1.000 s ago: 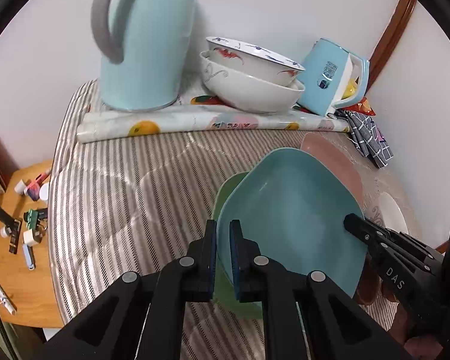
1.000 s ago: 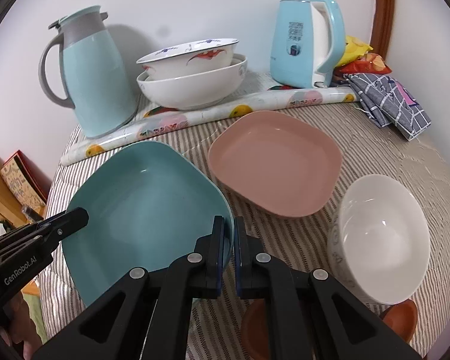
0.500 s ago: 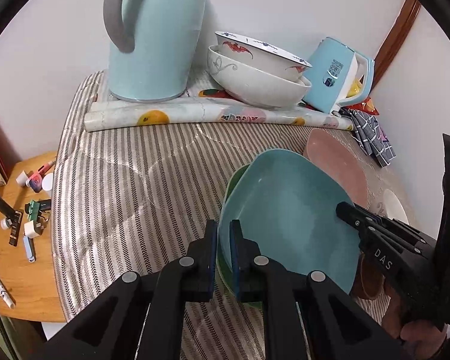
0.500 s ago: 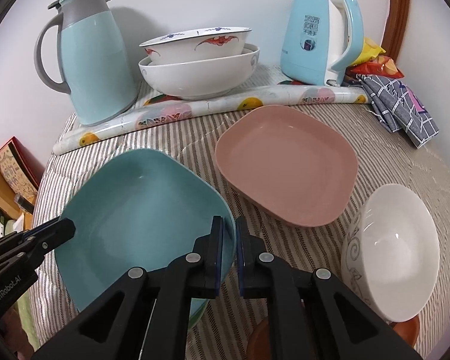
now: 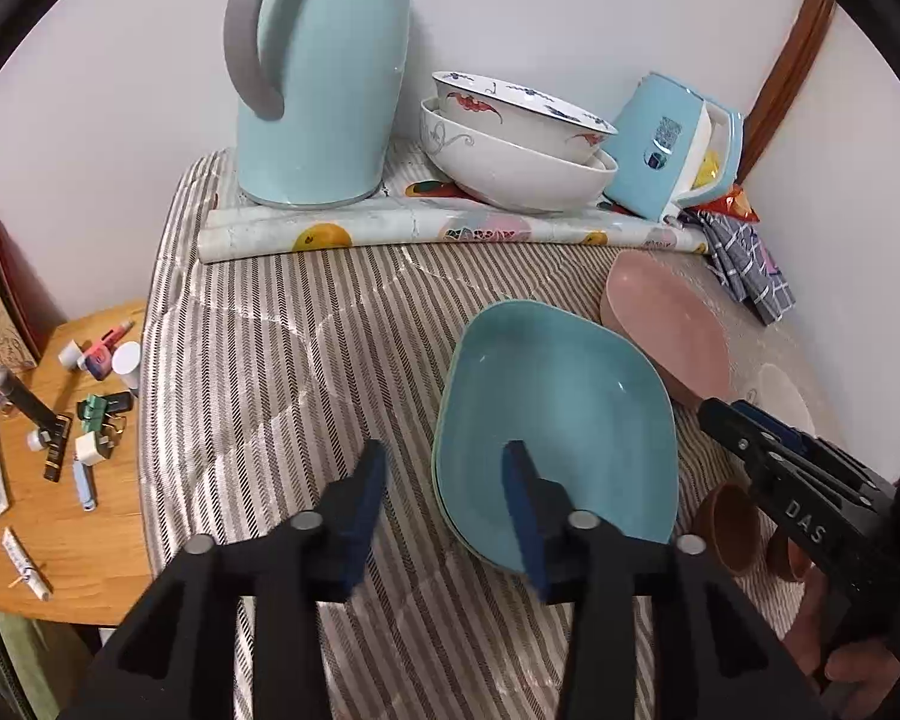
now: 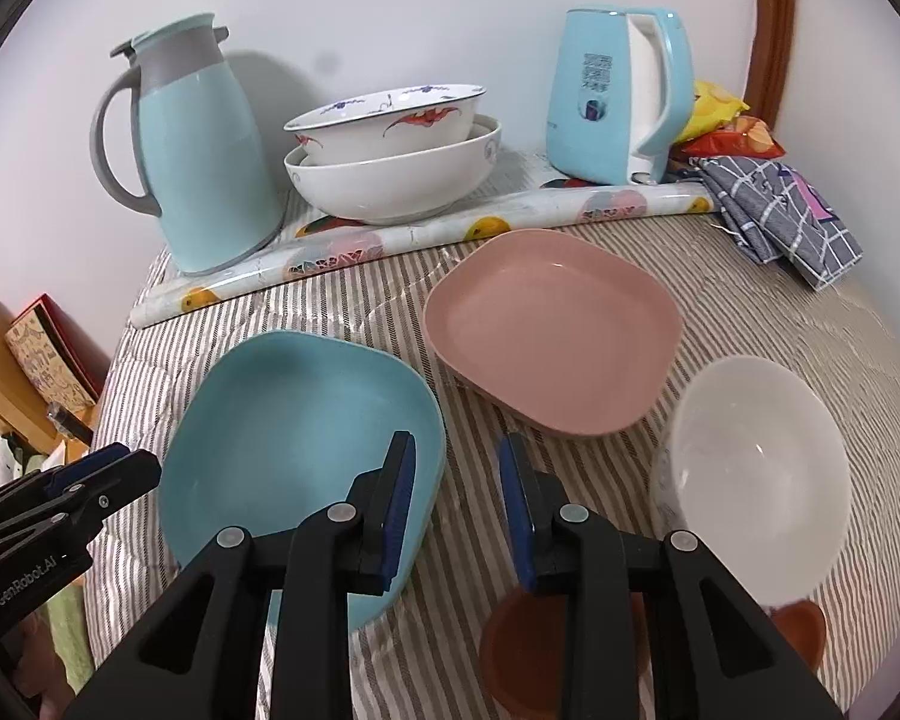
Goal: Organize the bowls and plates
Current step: 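Move the left gripper over to the pink plate rim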
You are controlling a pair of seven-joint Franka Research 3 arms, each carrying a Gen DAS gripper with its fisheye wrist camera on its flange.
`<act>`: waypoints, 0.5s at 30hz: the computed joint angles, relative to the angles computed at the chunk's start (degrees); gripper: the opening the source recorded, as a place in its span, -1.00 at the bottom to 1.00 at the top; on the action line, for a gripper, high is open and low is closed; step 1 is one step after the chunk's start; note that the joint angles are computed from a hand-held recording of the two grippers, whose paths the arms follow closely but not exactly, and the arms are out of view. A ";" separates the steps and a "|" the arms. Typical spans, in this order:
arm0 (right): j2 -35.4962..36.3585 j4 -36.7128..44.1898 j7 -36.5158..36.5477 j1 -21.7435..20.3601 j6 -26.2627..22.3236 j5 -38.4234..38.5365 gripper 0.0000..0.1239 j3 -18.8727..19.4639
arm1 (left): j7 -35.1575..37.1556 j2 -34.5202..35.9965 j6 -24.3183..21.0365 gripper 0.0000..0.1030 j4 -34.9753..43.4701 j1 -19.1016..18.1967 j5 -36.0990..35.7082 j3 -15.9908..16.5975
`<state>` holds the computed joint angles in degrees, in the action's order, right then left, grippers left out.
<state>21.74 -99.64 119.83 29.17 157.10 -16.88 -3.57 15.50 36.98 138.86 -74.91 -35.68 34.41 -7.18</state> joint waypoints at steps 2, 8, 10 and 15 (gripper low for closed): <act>-1.65 -2.06 1.76 0.51 0.50 -0.90 -0.28 -0.73 | 0.37 0.42 -2.86 -0.04 1.71 -0.99 0.41 0.24; -7.01 -8.38 7.62 0.65 2.78 -6.82 -0.11 -1.63 | 0.94 2.22 -10.18 0.38 7.14 -3.30 0.93 0.39; -8.76 -10.29 10.75 0.88 3.32 -11.13 -0.07 -2.22 | 0.34 2.78 -11.71 0.39 8.52 -3.80 0.74 0.43; -12.14 -13.88 16.14 -1.07 3.91 -18.83 0.05 -1.19 | 0.61 3.07 -10.30 0.41 9.16 -4.74 1.97 0.49</act>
<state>9.60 -113.52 135.97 28.10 161.01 -35.71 -4.76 16.11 40.05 128.56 -65.75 -40.42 36.38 -6.69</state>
